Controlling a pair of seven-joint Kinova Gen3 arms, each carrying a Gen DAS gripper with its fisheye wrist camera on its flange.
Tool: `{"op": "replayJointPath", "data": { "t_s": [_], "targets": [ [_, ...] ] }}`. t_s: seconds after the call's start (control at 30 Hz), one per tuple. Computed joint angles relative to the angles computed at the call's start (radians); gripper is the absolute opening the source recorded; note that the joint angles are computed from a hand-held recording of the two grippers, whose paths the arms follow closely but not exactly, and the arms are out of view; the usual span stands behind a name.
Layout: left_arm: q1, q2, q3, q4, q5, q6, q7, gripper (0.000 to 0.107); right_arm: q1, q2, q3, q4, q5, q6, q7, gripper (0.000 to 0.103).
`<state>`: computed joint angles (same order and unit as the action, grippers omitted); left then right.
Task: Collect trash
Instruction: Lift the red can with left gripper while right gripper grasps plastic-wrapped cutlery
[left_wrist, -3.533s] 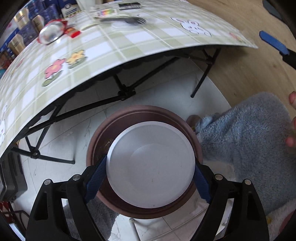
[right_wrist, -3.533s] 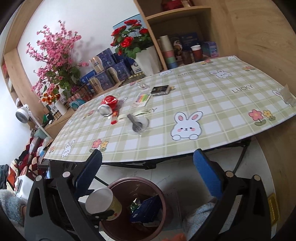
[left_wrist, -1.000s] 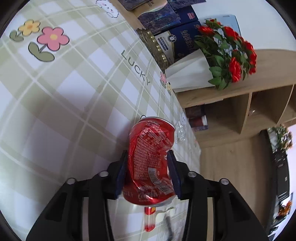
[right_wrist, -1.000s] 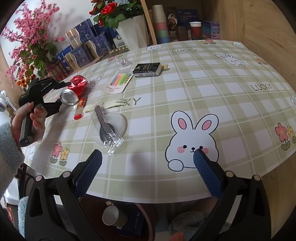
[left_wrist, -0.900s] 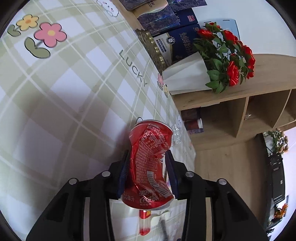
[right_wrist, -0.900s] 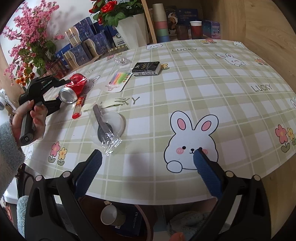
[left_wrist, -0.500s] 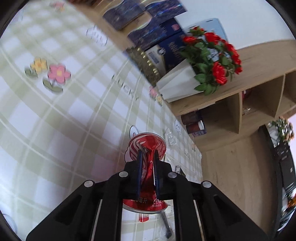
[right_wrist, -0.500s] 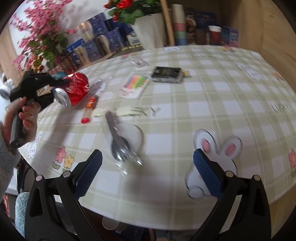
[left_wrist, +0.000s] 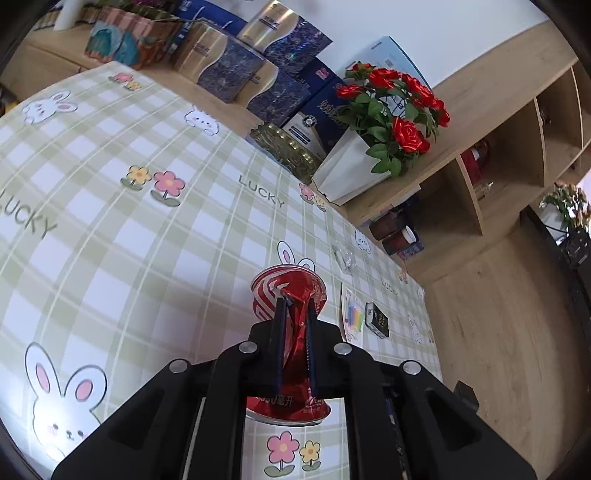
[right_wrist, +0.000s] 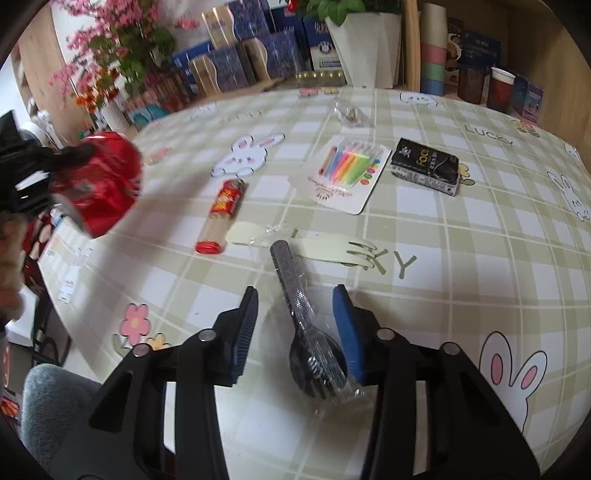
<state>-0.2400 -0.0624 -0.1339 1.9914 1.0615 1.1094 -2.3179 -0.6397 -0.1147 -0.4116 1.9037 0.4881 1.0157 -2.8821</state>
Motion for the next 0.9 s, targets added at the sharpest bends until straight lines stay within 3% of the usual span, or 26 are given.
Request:
{"op": "replayJointPath", "data": {
  "t_s": [0.1, 0.13, 0.27, 0.47, 0.9],
  "targets": [
    [-0.011, -0.009, -0.014, 0.023, 0.009, 0.027, 0.014, 0.010, -0.011, 0.022, -0.001, -0.031, 0.009, 0.044, 0.023, 0.016],
    [-0.016, -0.013, -0.020, 0.031, 0.013, 0.040, 0.016, 0.009, -0.017, 0.018, -0.004, -0.034, 0.024, 0.055, 0.009, 0.014],
    [-0.037, -0.040, -0.045, 0.059, 0.026, 0.099, 0.018, 0.009, -0.033, -0.024, -0.058, -0.038, 0.107, 0.089, -0.069, 0.013],
    [-0.048, -0.121, -0.072, 0.087, -0.007, 0.132, 0.061, 0.009, -0.007, -0.117, -0.115, -0.021, 0.095, 0.071, -0.187, 0.013],
    [-0.020, -0.332, -0.180, 0.157, -0.166, 0.267, 0.125, 0.009, 0.098, -0.218, -0.439, -0.064, 0.015, 0.219, -0.392, 0.013]
  ]
}}
